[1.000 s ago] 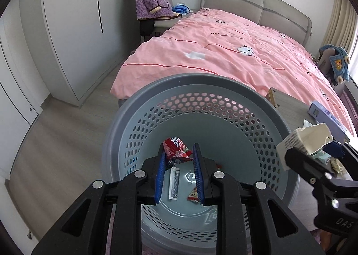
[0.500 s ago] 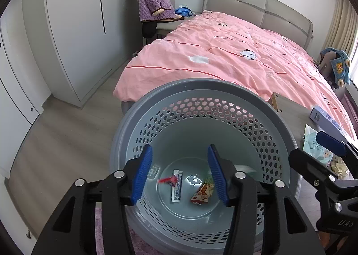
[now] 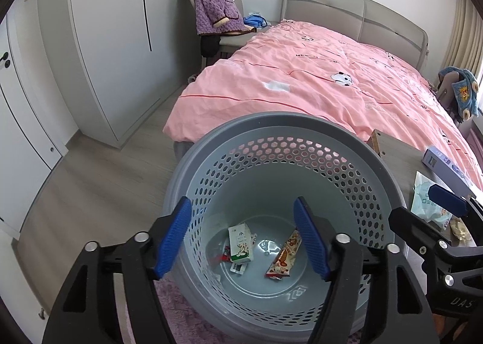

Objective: Collect trash
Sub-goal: 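Move both open grippers back from the basket to the table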

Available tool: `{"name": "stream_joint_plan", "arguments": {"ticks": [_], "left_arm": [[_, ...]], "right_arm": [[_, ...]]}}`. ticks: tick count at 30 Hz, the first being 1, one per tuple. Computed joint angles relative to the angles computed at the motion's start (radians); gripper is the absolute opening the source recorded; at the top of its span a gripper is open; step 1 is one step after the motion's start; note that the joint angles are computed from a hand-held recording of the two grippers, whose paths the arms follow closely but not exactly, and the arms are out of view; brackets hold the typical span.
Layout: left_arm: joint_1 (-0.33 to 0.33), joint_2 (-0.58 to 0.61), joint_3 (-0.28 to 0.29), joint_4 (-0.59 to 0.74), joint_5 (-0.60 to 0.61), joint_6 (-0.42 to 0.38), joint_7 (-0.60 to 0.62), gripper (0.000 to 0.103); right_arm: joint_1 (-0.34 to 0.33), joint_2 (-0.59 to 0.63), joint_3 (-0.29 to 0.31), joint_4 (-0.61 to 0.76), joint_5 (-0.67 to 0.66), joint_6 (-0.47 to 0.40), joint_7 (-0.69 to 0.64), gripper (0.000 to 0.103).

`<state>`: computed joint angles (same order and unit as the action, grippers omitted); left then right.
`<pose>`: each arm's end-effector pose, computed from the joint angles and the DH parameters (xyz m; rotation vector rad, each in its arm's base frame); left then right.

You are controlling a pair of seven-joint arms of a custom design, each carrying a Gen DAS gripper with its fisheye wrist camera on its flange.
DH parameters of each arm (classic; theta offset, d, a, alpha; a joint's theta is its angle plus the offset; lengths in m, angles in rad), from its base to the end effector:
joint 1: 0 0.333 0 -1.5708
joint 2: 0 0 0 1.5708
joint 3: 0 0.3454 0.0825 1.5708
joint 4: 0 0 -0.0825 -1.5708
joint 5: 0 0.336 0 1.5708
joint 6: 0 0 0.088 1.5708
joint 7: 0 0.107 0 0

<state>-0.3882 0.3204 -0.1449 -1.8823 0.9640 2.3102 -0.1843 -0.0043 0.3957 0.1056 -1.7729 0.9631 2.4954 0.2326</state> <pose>0.5382 -0.2893 0.4139 -2.2051 1.1667 -0.4517 0.6475 0.0520 0.4249 -2.1612 0.9787 -0.2036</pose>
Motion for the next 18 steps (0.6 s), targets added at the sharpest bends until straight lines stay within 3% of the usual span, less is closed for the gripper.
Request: {"name": "stream_joint_plan", "arguments": {"ticks": [18], "left_arm": [[-0.011, -0.023, -0.012, -0.019, 0.023, -0.036, -0.039, 0.075]], "right_arm": [[-0.013, -0.020, -0.009, -0.030, 0.023, 0.003, -0.001, 0.097]]}}
